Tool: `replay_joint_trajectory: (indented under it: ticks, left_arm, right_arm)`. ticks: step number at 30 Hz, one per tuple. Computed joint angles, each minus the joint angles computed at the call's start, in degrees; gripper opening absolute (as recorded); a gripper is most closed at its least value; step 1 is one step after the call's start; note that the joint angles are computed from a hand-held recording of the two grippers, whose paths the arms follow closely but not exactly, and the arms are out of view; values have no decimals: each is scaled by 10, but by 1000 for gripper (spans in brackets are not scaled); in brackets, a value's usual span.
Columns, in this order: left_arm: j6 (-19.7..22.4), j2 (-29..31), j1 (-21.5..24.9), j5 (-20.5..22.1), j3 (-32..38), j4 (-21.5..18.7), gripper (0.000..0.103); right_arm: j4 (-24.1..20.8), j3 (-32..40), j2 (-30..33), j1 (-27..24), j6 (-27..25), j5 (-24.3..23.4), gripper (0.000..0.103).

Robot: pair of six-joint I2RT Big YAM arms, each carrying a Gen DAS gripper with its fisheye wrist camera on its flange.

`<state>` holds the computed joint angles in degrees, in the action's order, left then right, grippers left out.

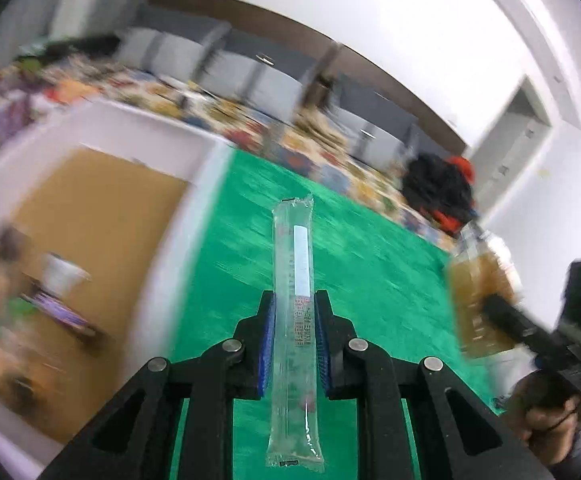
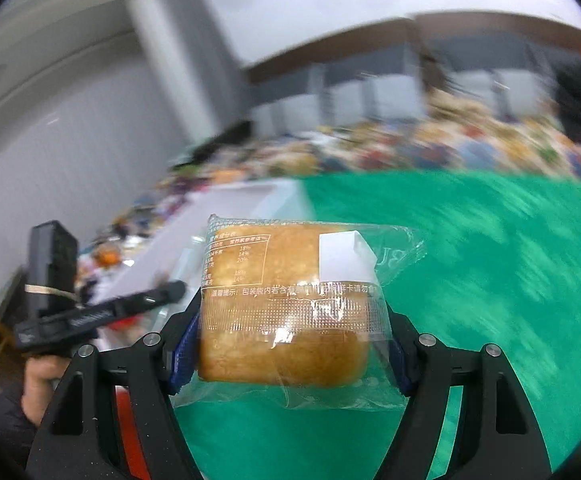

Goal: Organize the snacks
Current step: 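Carry the bread and clear packet over the white box with both tools, then open both tools, dropping the bread and clear packet into the box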

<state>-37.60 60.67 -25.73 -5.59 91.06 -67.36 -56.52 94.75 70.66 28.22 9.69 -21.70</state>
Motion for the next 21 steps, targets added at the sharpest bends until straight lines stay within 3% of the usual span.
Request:
replay_joint_trajectory:
  ticks: [2,4,6,9,10,11,13,15,18,21]
  left_arm:
    - [33,-11,64,-16,13,-57,18]
    - [55,-19,108,-25,13,-90,18]
    - [82,-31,147,-36,2,-117,18]
    - [97,-50,176,-52,-27,-139,19]
    - [96,-56,183,-57,-38,-143,30]
    - [90,-63,185,-61,-48,-146,50]
    - [74,-75,185,-80,-61,-147,77]
    - [71,-93,180,-102,-73,-136,80]
    - [82,-94,164,-146,-59,-155,88]
    - [76,-84,126,-232,-35,-188,97]
  right_arm:
    - [-16,79,60,56,1,-1,77]
    - [-36,147,115,98,-7,9,77]
    - [-55,219,173,139,-19,31,78]
    - [-97,305,249,173,-12,26,82]
    - [-132,344,279,181,-9,23,85]
    - [-164,375,304,188,-8,32,85]
    - [-177,382,315,196,-10,64,85]
    - [-168,378,310,197,-6,75,85]
    - [-157,373,300,189,-5,81,85]
    - [-169,402,307,193,-12,106,85]
